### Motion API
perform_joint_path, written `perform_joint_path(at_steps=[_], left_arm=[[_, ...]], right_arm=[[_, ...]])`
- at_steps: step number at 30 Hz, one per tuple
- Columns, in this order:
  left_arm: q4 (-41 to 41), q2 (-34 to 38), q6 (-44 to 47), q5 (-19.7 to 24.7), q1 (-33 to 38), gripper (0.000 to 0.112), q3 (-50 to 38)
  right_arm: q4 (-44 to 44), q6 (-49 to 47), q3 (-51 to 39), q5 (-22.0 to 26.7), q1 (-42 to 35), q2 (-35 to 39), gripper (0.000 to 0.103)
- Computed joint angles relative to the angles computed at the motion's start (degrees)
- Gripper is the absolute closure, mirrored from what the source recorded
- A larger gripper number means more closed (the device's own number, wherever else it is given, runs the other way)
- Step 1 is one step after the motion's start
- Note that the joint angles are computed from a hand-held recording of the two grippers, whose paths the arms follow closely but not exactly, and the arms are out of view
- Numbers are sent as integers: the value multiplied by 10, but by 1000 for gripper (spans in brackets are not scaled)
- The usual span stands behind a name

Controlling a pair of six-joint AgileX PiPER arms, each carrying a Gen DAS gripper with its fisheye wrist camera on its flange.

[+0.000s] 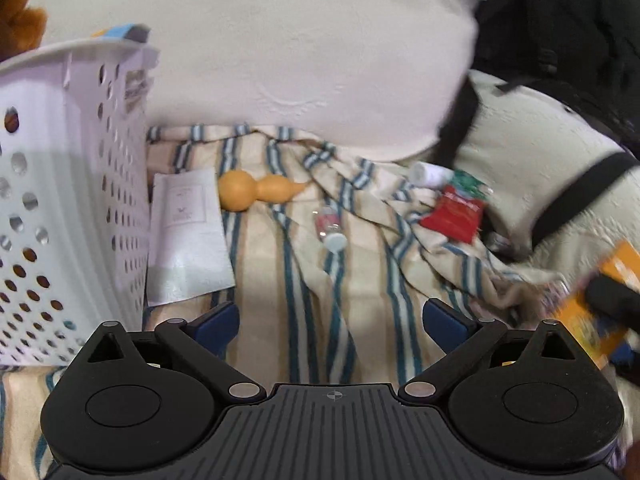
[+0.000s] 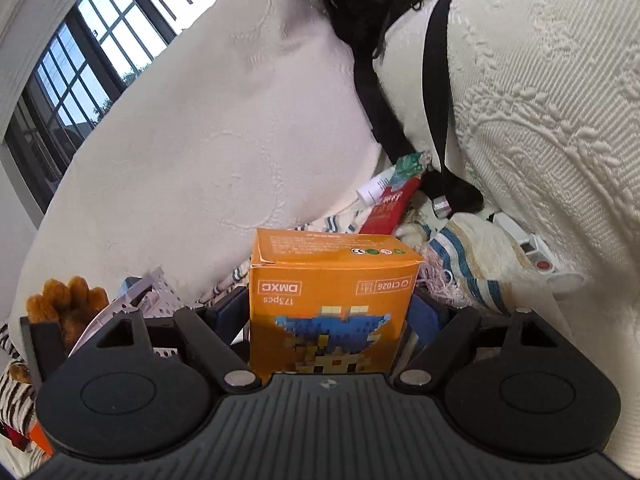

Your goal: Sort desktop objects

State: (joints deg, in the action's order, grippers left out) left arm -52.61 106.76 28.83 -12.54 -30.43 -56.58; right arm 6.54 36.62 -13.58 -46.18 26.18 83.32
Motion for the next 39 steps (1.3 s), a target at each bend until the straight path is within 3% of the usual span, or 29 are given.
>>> perform_joint_path(at_steps=[2, 8, 11, 14, 18, 20, 22, 26, 31, 34, 36, 38, 39], left_arm=[[76, -9, -35, -37, -18, 9, 24], [213, -13, 29, -180, -71, 11, 88], [327, -22, -41, -187, -57, 11, 105], [376, -23, -44, -230, -55, 11, 123], [591, -65, -160, -257, -19, 12, 176], [637, -76, -183, -267, -20, 12, 189], [591, -66, -146, -261, -41, 12, 179], [478, -33, -44, -200, -79, 13, 134], [351, -3, 54, -144, -99, 13, 87], [237, 18, 127, -84, -102, 21, 44], [238, 23, 82, -39, -91, 29, 22], [299, 26, -19, 13, -79, 43, 2], [305, 28, -40, 16, -79, 42, -1]], right_arm=[[-35, 30, -11, -11, -23, 24, 18], [-134, 119, -38, -2, -83, 43, 17], [-168, 147, -42, 6, -98, 38, 17], [-180, 145, -46, 8, -101, 39, 17], [-219, 174, -52, 6, -123, 48, 18], [-237, 194, -58, 9, -134, 53, 17], [-243, 201, -61, 14, -133, 50, 17], [-281, 225, -69, 16, -125, 53, 17], [-247, 167, -79, 35, -92, 50, 17], [-210, 130, -79, 44, -73, 47, 17], [-167, 102, -82, 52, -53, 47, 18], [-139, 78, -86, 58, -40, 49, 17], [-120, 64, -87, 59, -32, 50, 17]])
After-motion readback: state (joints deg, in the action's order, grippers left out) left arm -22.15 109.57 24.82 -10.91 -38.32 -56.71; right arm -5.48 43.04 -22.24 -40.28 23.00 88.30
